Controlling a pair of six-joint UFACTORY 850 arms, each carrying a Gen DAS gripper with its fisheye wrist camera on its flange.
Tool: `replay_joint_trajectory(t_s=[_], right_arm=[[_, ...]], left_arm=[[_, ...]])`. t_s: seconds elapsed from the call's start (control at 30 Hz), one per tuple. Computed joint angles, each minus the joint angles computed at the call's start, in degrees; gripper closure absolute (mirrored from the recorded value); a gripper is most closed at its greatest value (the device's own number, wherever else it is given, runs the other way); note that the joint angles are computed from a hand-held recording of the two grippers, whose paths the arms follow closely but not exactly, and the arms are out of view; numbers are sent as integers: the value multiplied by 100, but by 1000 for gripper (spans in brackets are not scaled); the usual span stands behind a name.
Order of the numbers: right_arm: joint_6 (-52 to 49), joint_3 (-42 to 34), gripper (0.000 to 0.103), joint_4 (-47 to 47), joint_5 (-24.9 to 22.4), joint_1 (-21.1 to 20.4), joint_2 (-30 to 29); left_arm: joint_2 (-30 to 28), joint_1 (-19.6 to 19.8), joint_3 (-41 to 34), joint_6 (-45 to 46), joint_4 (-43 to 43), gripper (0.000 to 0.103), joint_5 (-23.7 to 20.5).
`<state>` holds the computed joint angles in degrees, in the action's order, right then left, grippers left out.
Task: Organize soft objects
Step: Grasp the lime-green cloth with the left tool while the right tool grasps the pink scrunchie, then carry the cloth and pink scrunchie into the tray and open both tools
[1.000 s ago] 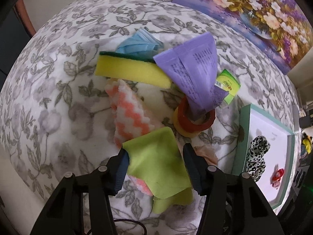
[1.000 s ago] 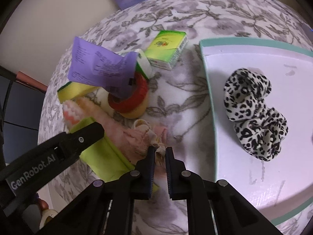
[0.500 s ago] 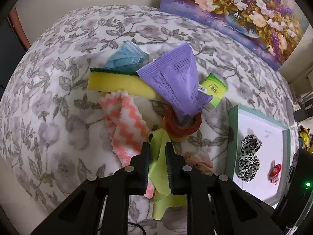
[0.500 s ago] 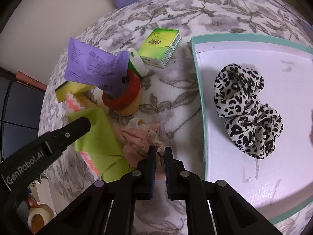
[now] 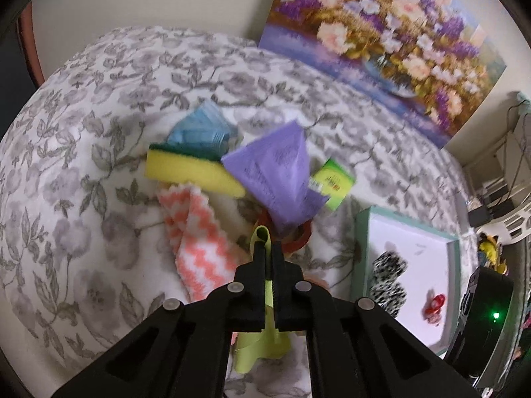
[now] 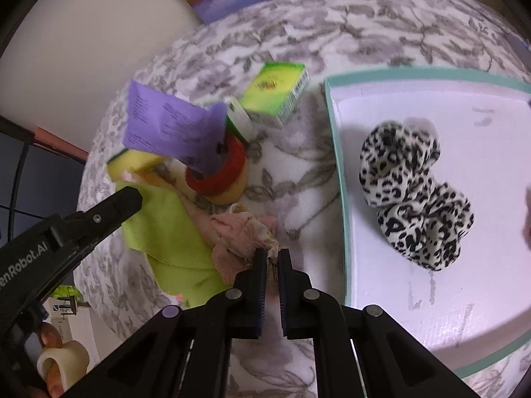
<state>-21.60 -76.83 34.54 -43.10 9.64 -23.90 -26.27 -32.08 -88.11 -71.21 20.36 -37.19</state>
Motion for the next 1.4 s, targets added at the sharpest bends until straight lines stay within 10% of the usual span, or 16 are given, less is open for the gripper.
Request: replay_joint_trajectory(t_s=[0.73,1.4], right_arm=[[-1388,287,97,1704,484,-367,872],[-579,392,97,1003,1402,-1217,1098]], left_arm=[[656,-571,135,-2638,3688,101,30],[-491,-1227,-1656,-1140,3434,101,-109]])
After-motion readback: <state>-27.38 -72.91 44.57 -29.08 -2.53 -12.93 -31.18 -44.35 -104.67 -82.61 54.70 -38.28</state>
